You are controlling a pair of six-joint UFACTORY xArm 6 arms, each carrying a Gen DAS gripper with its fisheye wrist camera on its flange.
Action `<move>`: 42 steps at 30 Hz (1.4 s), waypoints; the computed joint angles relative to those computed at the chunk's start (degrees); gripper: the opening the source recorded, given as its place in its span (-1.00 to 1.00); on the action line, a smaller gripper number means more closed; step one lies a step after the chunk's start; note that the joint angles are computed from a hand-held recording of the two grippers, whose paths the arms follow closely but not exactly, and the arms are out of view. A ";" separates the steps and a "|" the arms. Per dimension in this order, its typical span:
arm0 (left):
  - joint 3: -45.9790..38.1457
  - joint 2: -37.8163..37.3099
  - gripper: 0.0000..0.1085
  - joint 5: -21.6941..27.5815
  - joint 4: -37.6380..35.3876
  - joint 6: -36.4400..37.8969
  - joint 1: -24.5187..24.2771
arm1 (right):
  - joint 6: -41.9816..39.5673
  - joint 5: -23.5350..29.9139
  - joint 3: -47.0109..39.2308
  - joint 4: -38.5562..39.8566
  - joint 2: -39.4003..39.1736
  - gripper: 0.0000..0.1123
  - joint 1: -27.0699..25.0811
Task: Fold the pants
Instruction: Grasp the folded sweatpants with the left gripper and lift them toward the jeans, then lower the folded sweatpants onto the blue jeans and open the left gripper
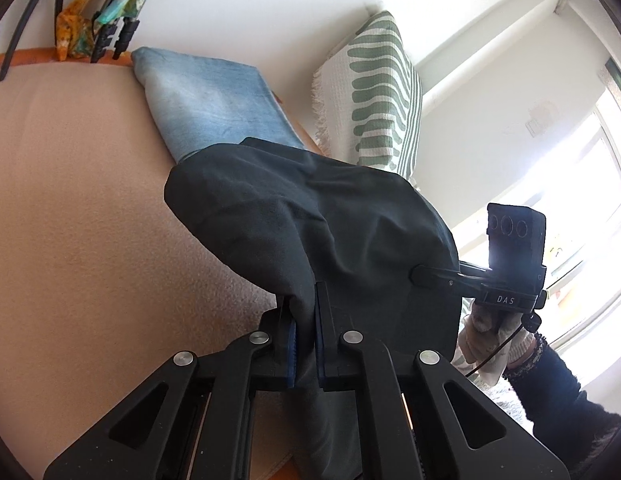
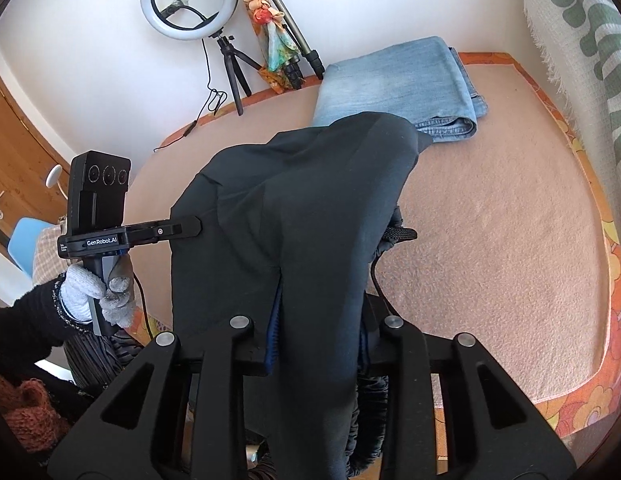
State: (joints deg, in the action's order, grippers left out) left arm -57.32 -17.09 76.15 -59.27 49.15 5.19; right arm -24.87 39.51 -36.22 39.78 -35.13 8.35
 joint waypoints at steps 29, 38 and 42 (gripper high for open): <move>-27.32 17.87 -0.91 -19.31 2.15 5.60 -9.82 | 2.35 -11.31 -28.98 -8.41 23.16 -0.48 0.65; -42.05 32.91 -0.91 -23.77 5.56 0.55 -12.44 | -1.37 -7.76 -50.09 -6.94 43.94 -0.48 -2.02; -48.20 39.34 -0.91 -26.26 12.25 -5.52 -13.42 | 1.89 -2.38 -61.16 -10.86 53.71 -0.41 -3.04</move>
